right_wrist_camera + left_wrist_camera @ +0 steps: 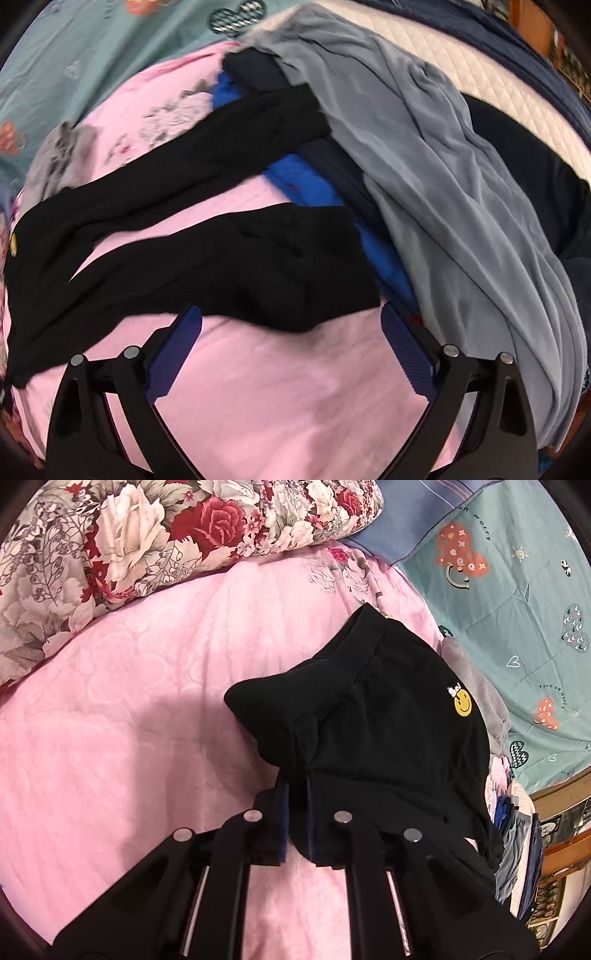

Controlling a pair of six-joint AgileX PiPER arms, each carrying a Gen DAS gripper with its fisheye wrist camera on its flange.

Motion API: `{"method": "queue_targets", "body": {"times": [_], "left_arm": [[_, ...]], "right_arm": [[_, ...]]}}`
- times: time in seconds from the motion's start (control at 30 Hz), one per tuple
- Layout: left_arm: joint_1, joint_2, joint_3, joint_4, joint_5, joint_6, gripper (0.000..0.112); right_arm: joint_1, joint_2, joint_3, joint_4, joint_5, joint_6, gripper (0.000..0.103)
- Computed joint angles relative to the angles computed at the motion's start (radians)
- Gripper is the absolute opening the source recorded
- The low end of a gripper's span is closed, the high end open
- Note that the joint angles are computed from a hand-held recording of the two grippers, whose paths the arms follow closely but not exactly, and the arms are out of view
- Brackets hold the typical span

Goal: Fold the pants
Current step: 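Grasp the waistband with the left tool while the right tool grasps the leg cuffs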

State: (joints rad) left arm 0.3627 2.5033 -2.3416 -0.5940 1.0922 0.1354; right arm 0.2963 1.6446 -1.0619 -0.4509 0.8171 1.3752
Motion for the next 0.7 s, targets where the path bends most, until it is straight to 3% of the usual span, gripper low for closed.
{"method": "queue_targets", "body": {"times": [0.07,0.1,0.13,0.17,0.2,0.23,0.27,0.37,0.47,0.7], "left_arm": [[-0.011,0.01,-0.021,0.03,0.006,-0.016,0.008],[-0.02,0.025,-0.049,0.053,0.017,-0.034,0.008],[-0.025,0.033,-0.063,0.066,0.022,-0.046,0.008],[-0.031,0.049,-0.093,0.081,0.035,-0.065,0.007],[-0.034,0.059,-0.114,0.093,0.041,-0.085,0.007],[-0.028,0.06,-0.116,0.081,0.039,-0.101,0.006],[-0.025,0.046,-0.09,0.078,0.021,-0.105,0.005],[-0.027,-0.075,0.1,0.173,-0.146,-0.157,0.004],[0.015,-0.094,0.112,0.079,-0.105,-0.087,0.004],[0.048,-0.257,0.394,0.008,-0.212,0.062,0.004]], "right_arm": [[-0.052,0.035,-0.011,0.042,-0.028,-0.057,0.098],[-0.066,0.046,-0.009,0.056,-0.043,-0.076,0.092],[-0.091,0.069,-0.011,0.099,-0.075,-0.118,0.061],[-0.104,0.084,-0.007,0.131,-0.104,-0.141,0.049],[-0.108,0.088,0.003,0.124,-0.126,-0.129,0.027],[-0.117,0.071,0.021,0.154,-0.188,-0.151,0.012],[-0.123,0.072,0.024,0.167,-0.211,-0.146,0.012],[-0.093,0.034,0.015,0.077,-0.169,-0.047,0.012],[-0.074,-0.064,0.028,0.045,-0.134,-0.01,0.012],[-0.056,-0.177,0.058,0.082,0.007,-0.078,0.012]]}}
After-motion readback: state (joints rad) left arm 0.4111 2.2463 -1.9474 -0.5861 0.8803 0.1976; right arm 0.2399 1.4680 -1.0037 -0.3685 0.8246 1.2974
